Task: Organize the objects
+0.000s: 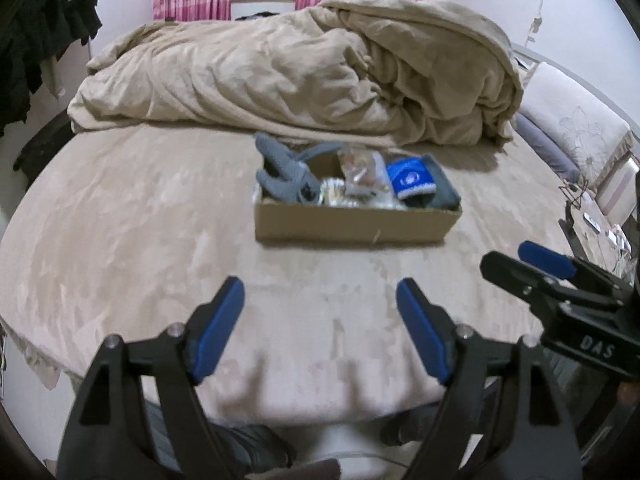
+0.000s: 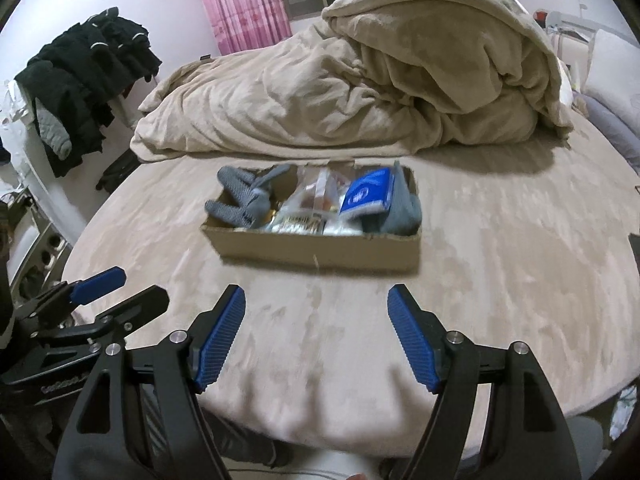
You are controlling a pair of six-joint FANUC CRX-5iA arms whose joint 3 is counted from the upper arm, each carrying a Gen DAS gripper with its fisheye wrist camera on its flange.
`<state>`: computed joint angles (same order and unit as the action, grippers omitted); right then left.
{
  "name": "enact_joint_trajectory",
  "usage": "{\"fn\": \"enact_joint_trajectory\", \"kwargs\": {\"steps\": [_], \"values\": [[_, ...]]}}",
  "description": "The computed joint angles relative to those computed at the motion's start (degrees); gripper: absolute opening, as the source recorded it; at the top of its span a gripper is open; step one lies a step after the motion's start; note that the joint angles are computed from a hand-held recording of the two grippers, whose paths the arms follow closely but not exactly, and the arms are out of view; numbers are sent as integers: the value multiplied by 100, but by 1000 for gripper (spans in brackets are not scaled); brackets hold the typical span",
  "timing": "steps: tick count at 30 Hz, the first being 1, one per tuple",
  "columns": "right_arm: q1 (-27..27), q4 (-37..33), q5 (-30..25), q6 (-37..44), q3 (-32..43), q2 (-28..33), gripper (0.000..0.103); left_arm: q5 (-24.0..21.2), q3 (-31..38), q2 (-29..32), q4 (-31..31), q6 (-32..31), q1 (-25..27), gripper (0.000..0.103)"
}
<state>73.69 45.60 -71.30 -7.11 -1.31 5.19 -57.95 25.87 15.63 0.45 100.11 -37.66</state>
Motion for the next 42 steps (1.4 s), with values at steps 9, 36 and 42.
{"fn": "enact_joint_trajectory", "kwargs": {"steps": [9,36,42], "values": [[214,-14,-71,-146,-99,-40,77,-125,-110,-66,-116,197,-87,89],[177,-9,-102,-274,-216,-127,77,-194,42,-43,-90,145,-82,91],[180,2,-97,-273,-214,-130,77,-219,96,-37,-172,219,-91,91]]}}
